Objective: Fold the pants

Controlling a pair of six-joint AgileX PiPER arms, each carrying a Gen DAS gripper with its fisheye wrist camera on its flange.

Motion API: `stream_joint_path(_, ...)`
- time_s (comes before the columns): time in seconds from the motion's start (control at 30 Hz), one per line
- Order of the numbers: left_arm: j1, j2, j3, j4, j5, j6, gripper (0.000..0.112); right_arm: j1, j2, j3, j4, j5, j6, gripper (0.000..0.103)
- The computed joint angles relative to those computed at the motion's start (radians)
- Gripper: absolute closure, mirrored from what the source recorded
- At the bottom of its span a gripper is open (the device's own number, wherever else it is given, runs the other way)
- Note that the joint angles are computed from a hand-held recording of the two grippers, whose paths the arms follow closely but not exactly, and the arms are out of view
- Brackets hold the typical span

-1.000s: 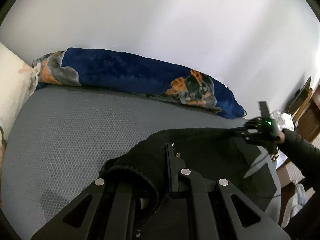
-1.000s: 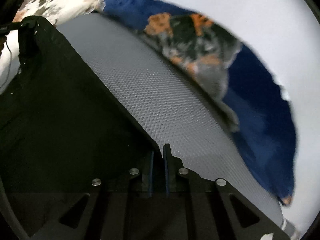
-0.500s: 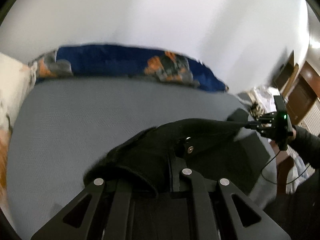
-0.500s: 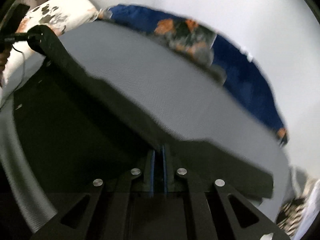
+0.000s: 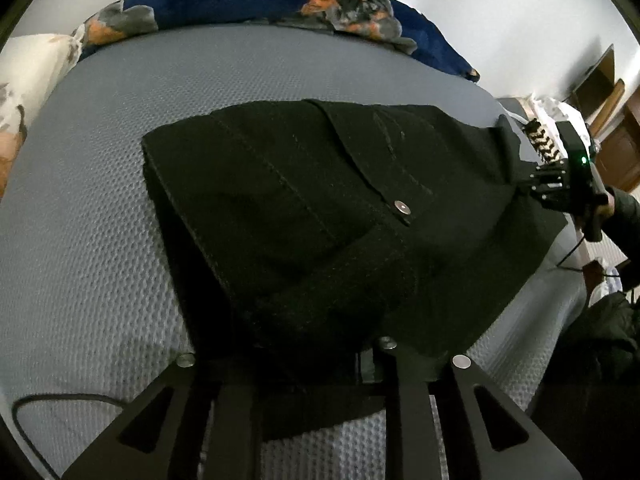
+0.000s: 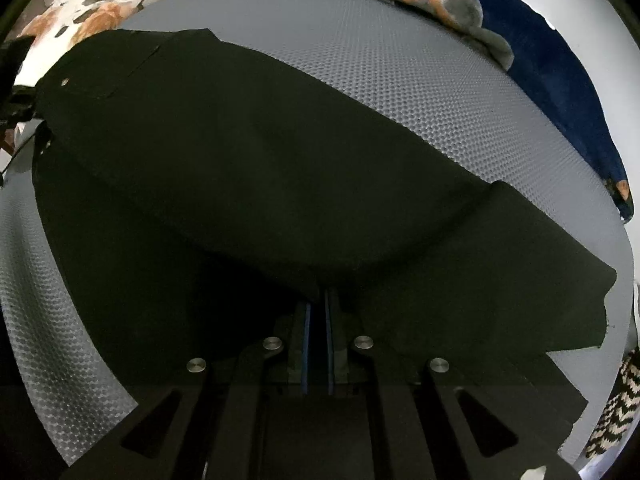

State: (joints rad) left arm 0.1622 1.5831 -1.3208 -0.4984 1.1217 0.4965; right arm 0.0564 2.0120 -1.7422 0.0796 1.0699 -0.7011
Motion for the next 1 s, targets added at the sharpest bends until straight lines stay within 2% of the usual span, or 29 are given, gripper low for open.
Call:
stream_joint_path(0.03,0.004,-0.013,-0.002,0.009,0.013,-0.008,0.088,0.004,0.007,-0.019,0.012,0.024,-0.036,0.099)
stream_joint_path(0.1,0.013,-0.025,-0.010,0.021,0.038,-0.023,0.083,-0.002,-0.003,0.005,0.024,0.007,-0.074,0.099)
stream_joint_path(0.13,0.009,-0.040,-0.013,0.068,0.041,-0.058,0.060,-0.001,-0.008,0.013,0.024,0.003,-0.075,0.099)
stream_joint_path(0.2,-0.001,-0.072,-0.002,0.196,0.012,-0.151,0.035,0.000,0.001,0.001,0.027,0.005,-0.073,0.099)
stream_joint_path(0.27,0.038,-0.108,0.007,0.199,0.030,-0.187,0.035,-0.007,0.009,-0.004,0.034,0.001,-0.087,0.099)
stream_joint_path(0.4,0.137,-0.185,0.028,0.073,0.061,-0.247,0.037,-0.011,-0.002,0.014,0.046,-0.010,-0.094,0.099)
stream_joint_path(0.5,0.146,-0.207,0.054,-0.037,0.082,-0.335,0.044,-0.016,-0.008,0.021,0.052,-0.011,-0.098,0.098)
stream_joint_path(0.6,0.098,-0.210,0.097,-0.092,0.054,-0.426,0.050,-0.019,-0.013,0.031,0.057,-0.022,-0.106,0.099)
stream_joint_path(0.77,0.062,-0.184,0.180,-0.128,-0.056,-0.591,0.054,-0.020,-0.040,0.072,0.059,-0.051,-0.107,0.099)
stream_joint_path(0.8,0.048,-0.178,0.180,-0.117,-0.075,-0.624,0.059,-0.019,-0.058,0.096,0.058,-0.069,-0.104,0.099)
stream_joint_path(0.83,0.043,-0.169,0.181,-0.107,-0.102,-0.654,0.072,-0.019,-0.075,0.118,0.059,-0.081,-0.104,0.099)
stream_joint_path(0.9,0.030,-0.155,0.168,-0.079,-0.133,-0.688,0.086,-0.022,-0.116,0.156,0.065,-0.099,-0.101,0.099)
stream_joint_path(1.0,0.000,-0.133,0.116,-0.032,-0.144,-0.701,0.090,-0.029,-0.198,0.203,0.081,-0.088,-0.103,0.099)
